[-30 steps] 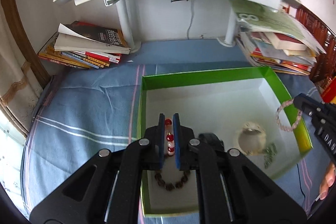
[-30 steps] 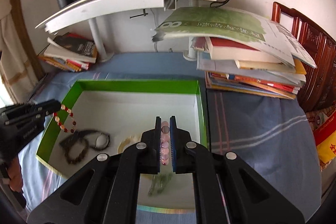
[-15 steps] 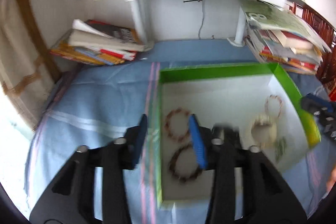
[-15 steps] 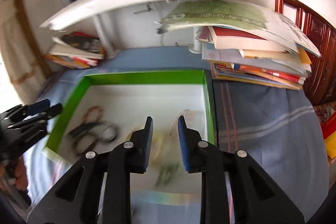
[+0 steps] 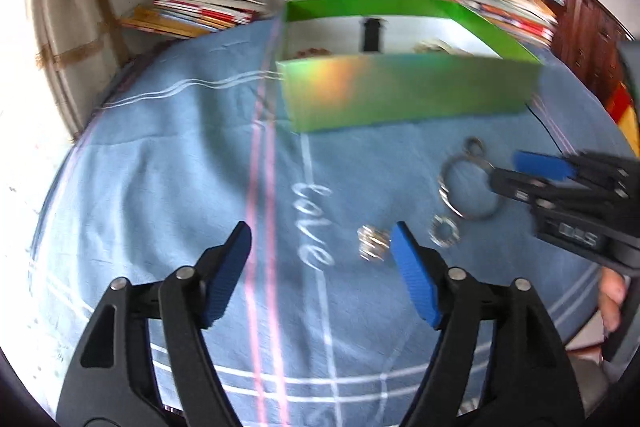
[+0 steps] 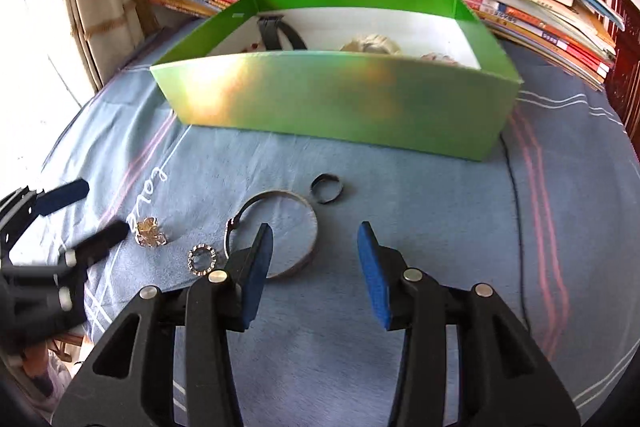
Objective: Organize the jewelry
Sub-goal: 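Move the left tool to the silver brooch while the right tool moves to the silver bangle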
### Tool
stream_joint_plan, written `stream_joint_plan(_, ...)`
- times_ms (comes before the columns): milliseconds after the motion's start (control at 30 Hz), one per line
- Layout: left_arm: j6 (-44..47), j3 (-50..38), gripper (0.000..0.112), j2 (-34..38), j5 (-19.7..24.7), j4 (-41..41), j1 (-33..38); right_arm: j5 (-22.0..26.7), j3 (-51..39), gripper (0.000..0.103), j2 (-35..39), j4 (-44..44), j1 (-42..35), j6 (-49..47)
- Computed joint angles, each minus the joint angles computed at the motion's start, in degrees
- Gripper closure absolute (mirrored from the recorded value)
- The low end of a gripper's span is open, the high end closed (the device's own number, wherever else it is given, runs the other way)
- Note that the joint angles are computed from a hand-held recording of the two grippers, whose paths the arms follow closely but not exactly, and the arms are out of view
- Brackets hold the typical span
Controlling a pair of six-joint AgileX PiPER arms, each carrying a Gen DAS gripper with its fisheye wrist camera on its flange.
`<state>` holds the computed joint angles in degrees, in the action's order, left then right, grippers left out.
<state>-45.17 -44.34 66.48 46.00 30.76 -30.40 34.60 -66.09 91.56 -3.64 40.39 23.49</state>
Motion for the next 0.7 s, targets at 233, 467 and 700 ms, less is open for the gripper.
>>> stream_joint_plan(233, -7.59, -0.06, 0.039, 4.81, -0.14, 4.93, -1.28, 2.41, -1.76, 0.059, 2.65, -11.91, 3.67, 10.61)
stream_joint_plan(467, -15.13, -0.92, 0.039, 7.1, 1.29, 10.76, -3.28, 2.31, 2.36, 0.059, -0.27, -16.03, 3.1, 14.72)
stream_joint_plan(700, -14.82, -0.08, 0.039, 6.9, 0.39, 10.03, -2.83, 3.92, 4.52, 0.059, -2.5, -17.33, 1.85, 17.79)
